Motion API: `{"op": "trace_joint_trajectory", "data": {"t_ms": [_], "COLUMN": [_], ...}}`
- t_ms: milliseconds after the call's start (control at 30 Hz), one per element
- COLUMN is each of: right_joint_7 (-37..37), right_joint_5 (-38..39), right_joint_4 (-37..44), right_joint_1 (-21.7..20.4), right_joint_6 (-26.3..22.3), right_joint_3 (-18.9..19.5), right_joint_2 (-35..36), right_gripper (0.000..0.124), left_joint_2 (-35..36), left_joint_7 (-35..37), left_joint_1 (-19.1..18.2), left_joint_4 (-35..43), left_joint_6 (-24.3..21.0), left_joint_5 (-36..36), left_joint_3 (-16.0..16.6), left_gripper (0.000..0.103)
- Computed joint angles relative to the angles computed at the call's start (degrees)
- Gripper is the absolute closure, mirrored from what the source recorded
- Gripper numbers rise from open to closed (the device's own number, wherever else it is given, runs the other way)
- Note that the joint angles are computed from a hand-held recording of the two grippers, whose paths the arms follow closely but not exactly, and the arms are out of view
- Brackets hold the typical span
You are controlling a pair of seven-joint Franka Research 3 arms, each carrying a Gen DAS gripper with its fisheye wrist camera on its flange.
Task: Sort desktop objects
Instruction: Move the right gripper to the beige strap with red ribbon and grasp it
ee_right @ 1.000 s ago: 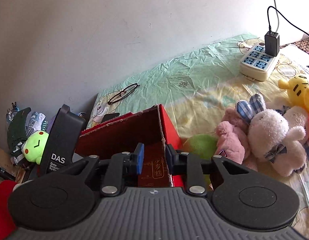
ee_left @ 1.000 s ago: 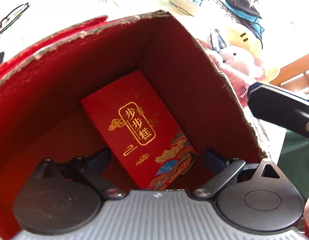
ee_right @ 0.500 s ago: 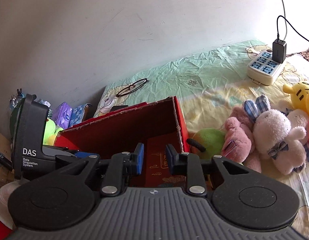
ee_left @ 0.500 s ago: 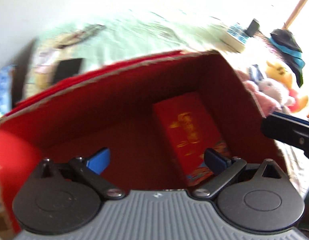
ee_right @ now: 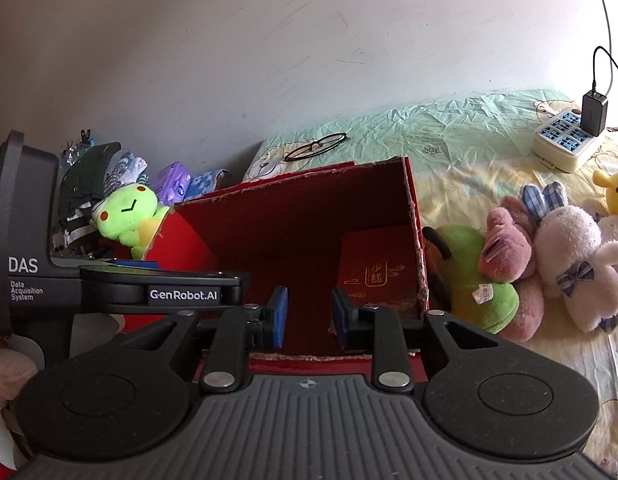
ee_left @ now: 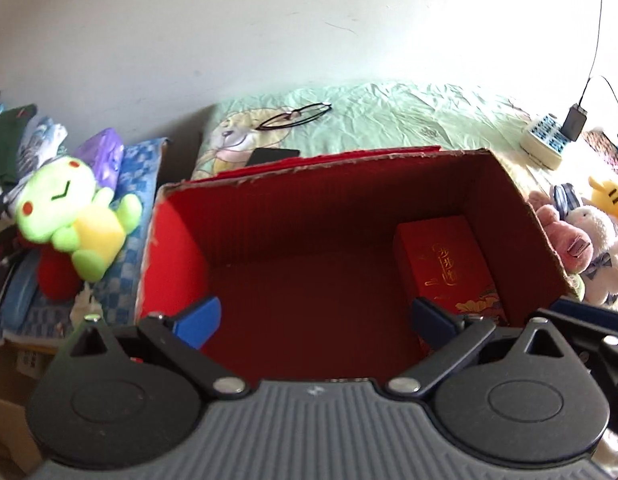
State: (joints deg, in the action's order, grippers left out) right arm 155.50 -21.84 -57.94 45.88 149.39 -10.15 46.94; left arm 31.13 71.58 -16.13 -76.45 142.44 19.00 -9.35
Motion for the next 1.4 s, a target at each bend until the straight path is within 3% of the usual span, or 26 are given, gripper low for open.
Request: {"op": "trace_joint_trajectory", "data": {"t_ms": [267, 467, 700, 867, 1133, 1333, 1400], "right_joint_7": [-5.3, -11.3, -19.6, -23.3, -26.5, -29.2, -29.7], "right_joint_5": [2.4, 6.4, 14.4, 21.0, 29.5, 36.5, 37.7], "right_joint_4": [-8.6, -14.9, -19.4, -22.1, -24.2, -24.3, -23.7], "right_joint_1": [-1.2, -2.9, -6.1, -8.0, -10.5, -13.3, -13.4], "right_joint_6": [4.3, 5.9, 5.7, 6.5, 7.4, 8.6, 8.3], "right_joint_3": [3.0, 6.1, 10.7, 13.1, 15.8, 18.4, 18.5], "right_joint_2": [-4.8, -8.2, -9.6, -10.1, -9.9, -9.1, -8.6], "right_gripper": [0.096, 0.096, 0.096, 0.096, 0.094, 0.094, 0.093], "left_joint_2": [-7.0, -11.3, -17.0, -20.7, -22.2, -20.1, -18.6], "left_joint_7": [-13.3, -19.7, -19.9, -14.0, 1.5, 15.0, 15.7], "left_joint_1": [-2.7, -1.8, 1.8, 4.4, 5.0, 5.8, 4.9], "left_joint_4": [-9.6, -16.4, -27.8, -35.6, -40.0, -38.5, -36.7], "left_joint_6": [0.2, 1.6, 8.2, 13.1, 15.2, 14.4, 12.1], "left_joint_5": [8.0, 9.7, 3.4, -6.8, -20.8, -32.3, -31.6], "left_joint_3": [3.0, 1.6, -1.4, -4.5, -7.8, -10.5, -9.9], "left_gripper": [0.002, 0.003, 0.004, 0.004, 0.005, 0.006, 0.006]}}
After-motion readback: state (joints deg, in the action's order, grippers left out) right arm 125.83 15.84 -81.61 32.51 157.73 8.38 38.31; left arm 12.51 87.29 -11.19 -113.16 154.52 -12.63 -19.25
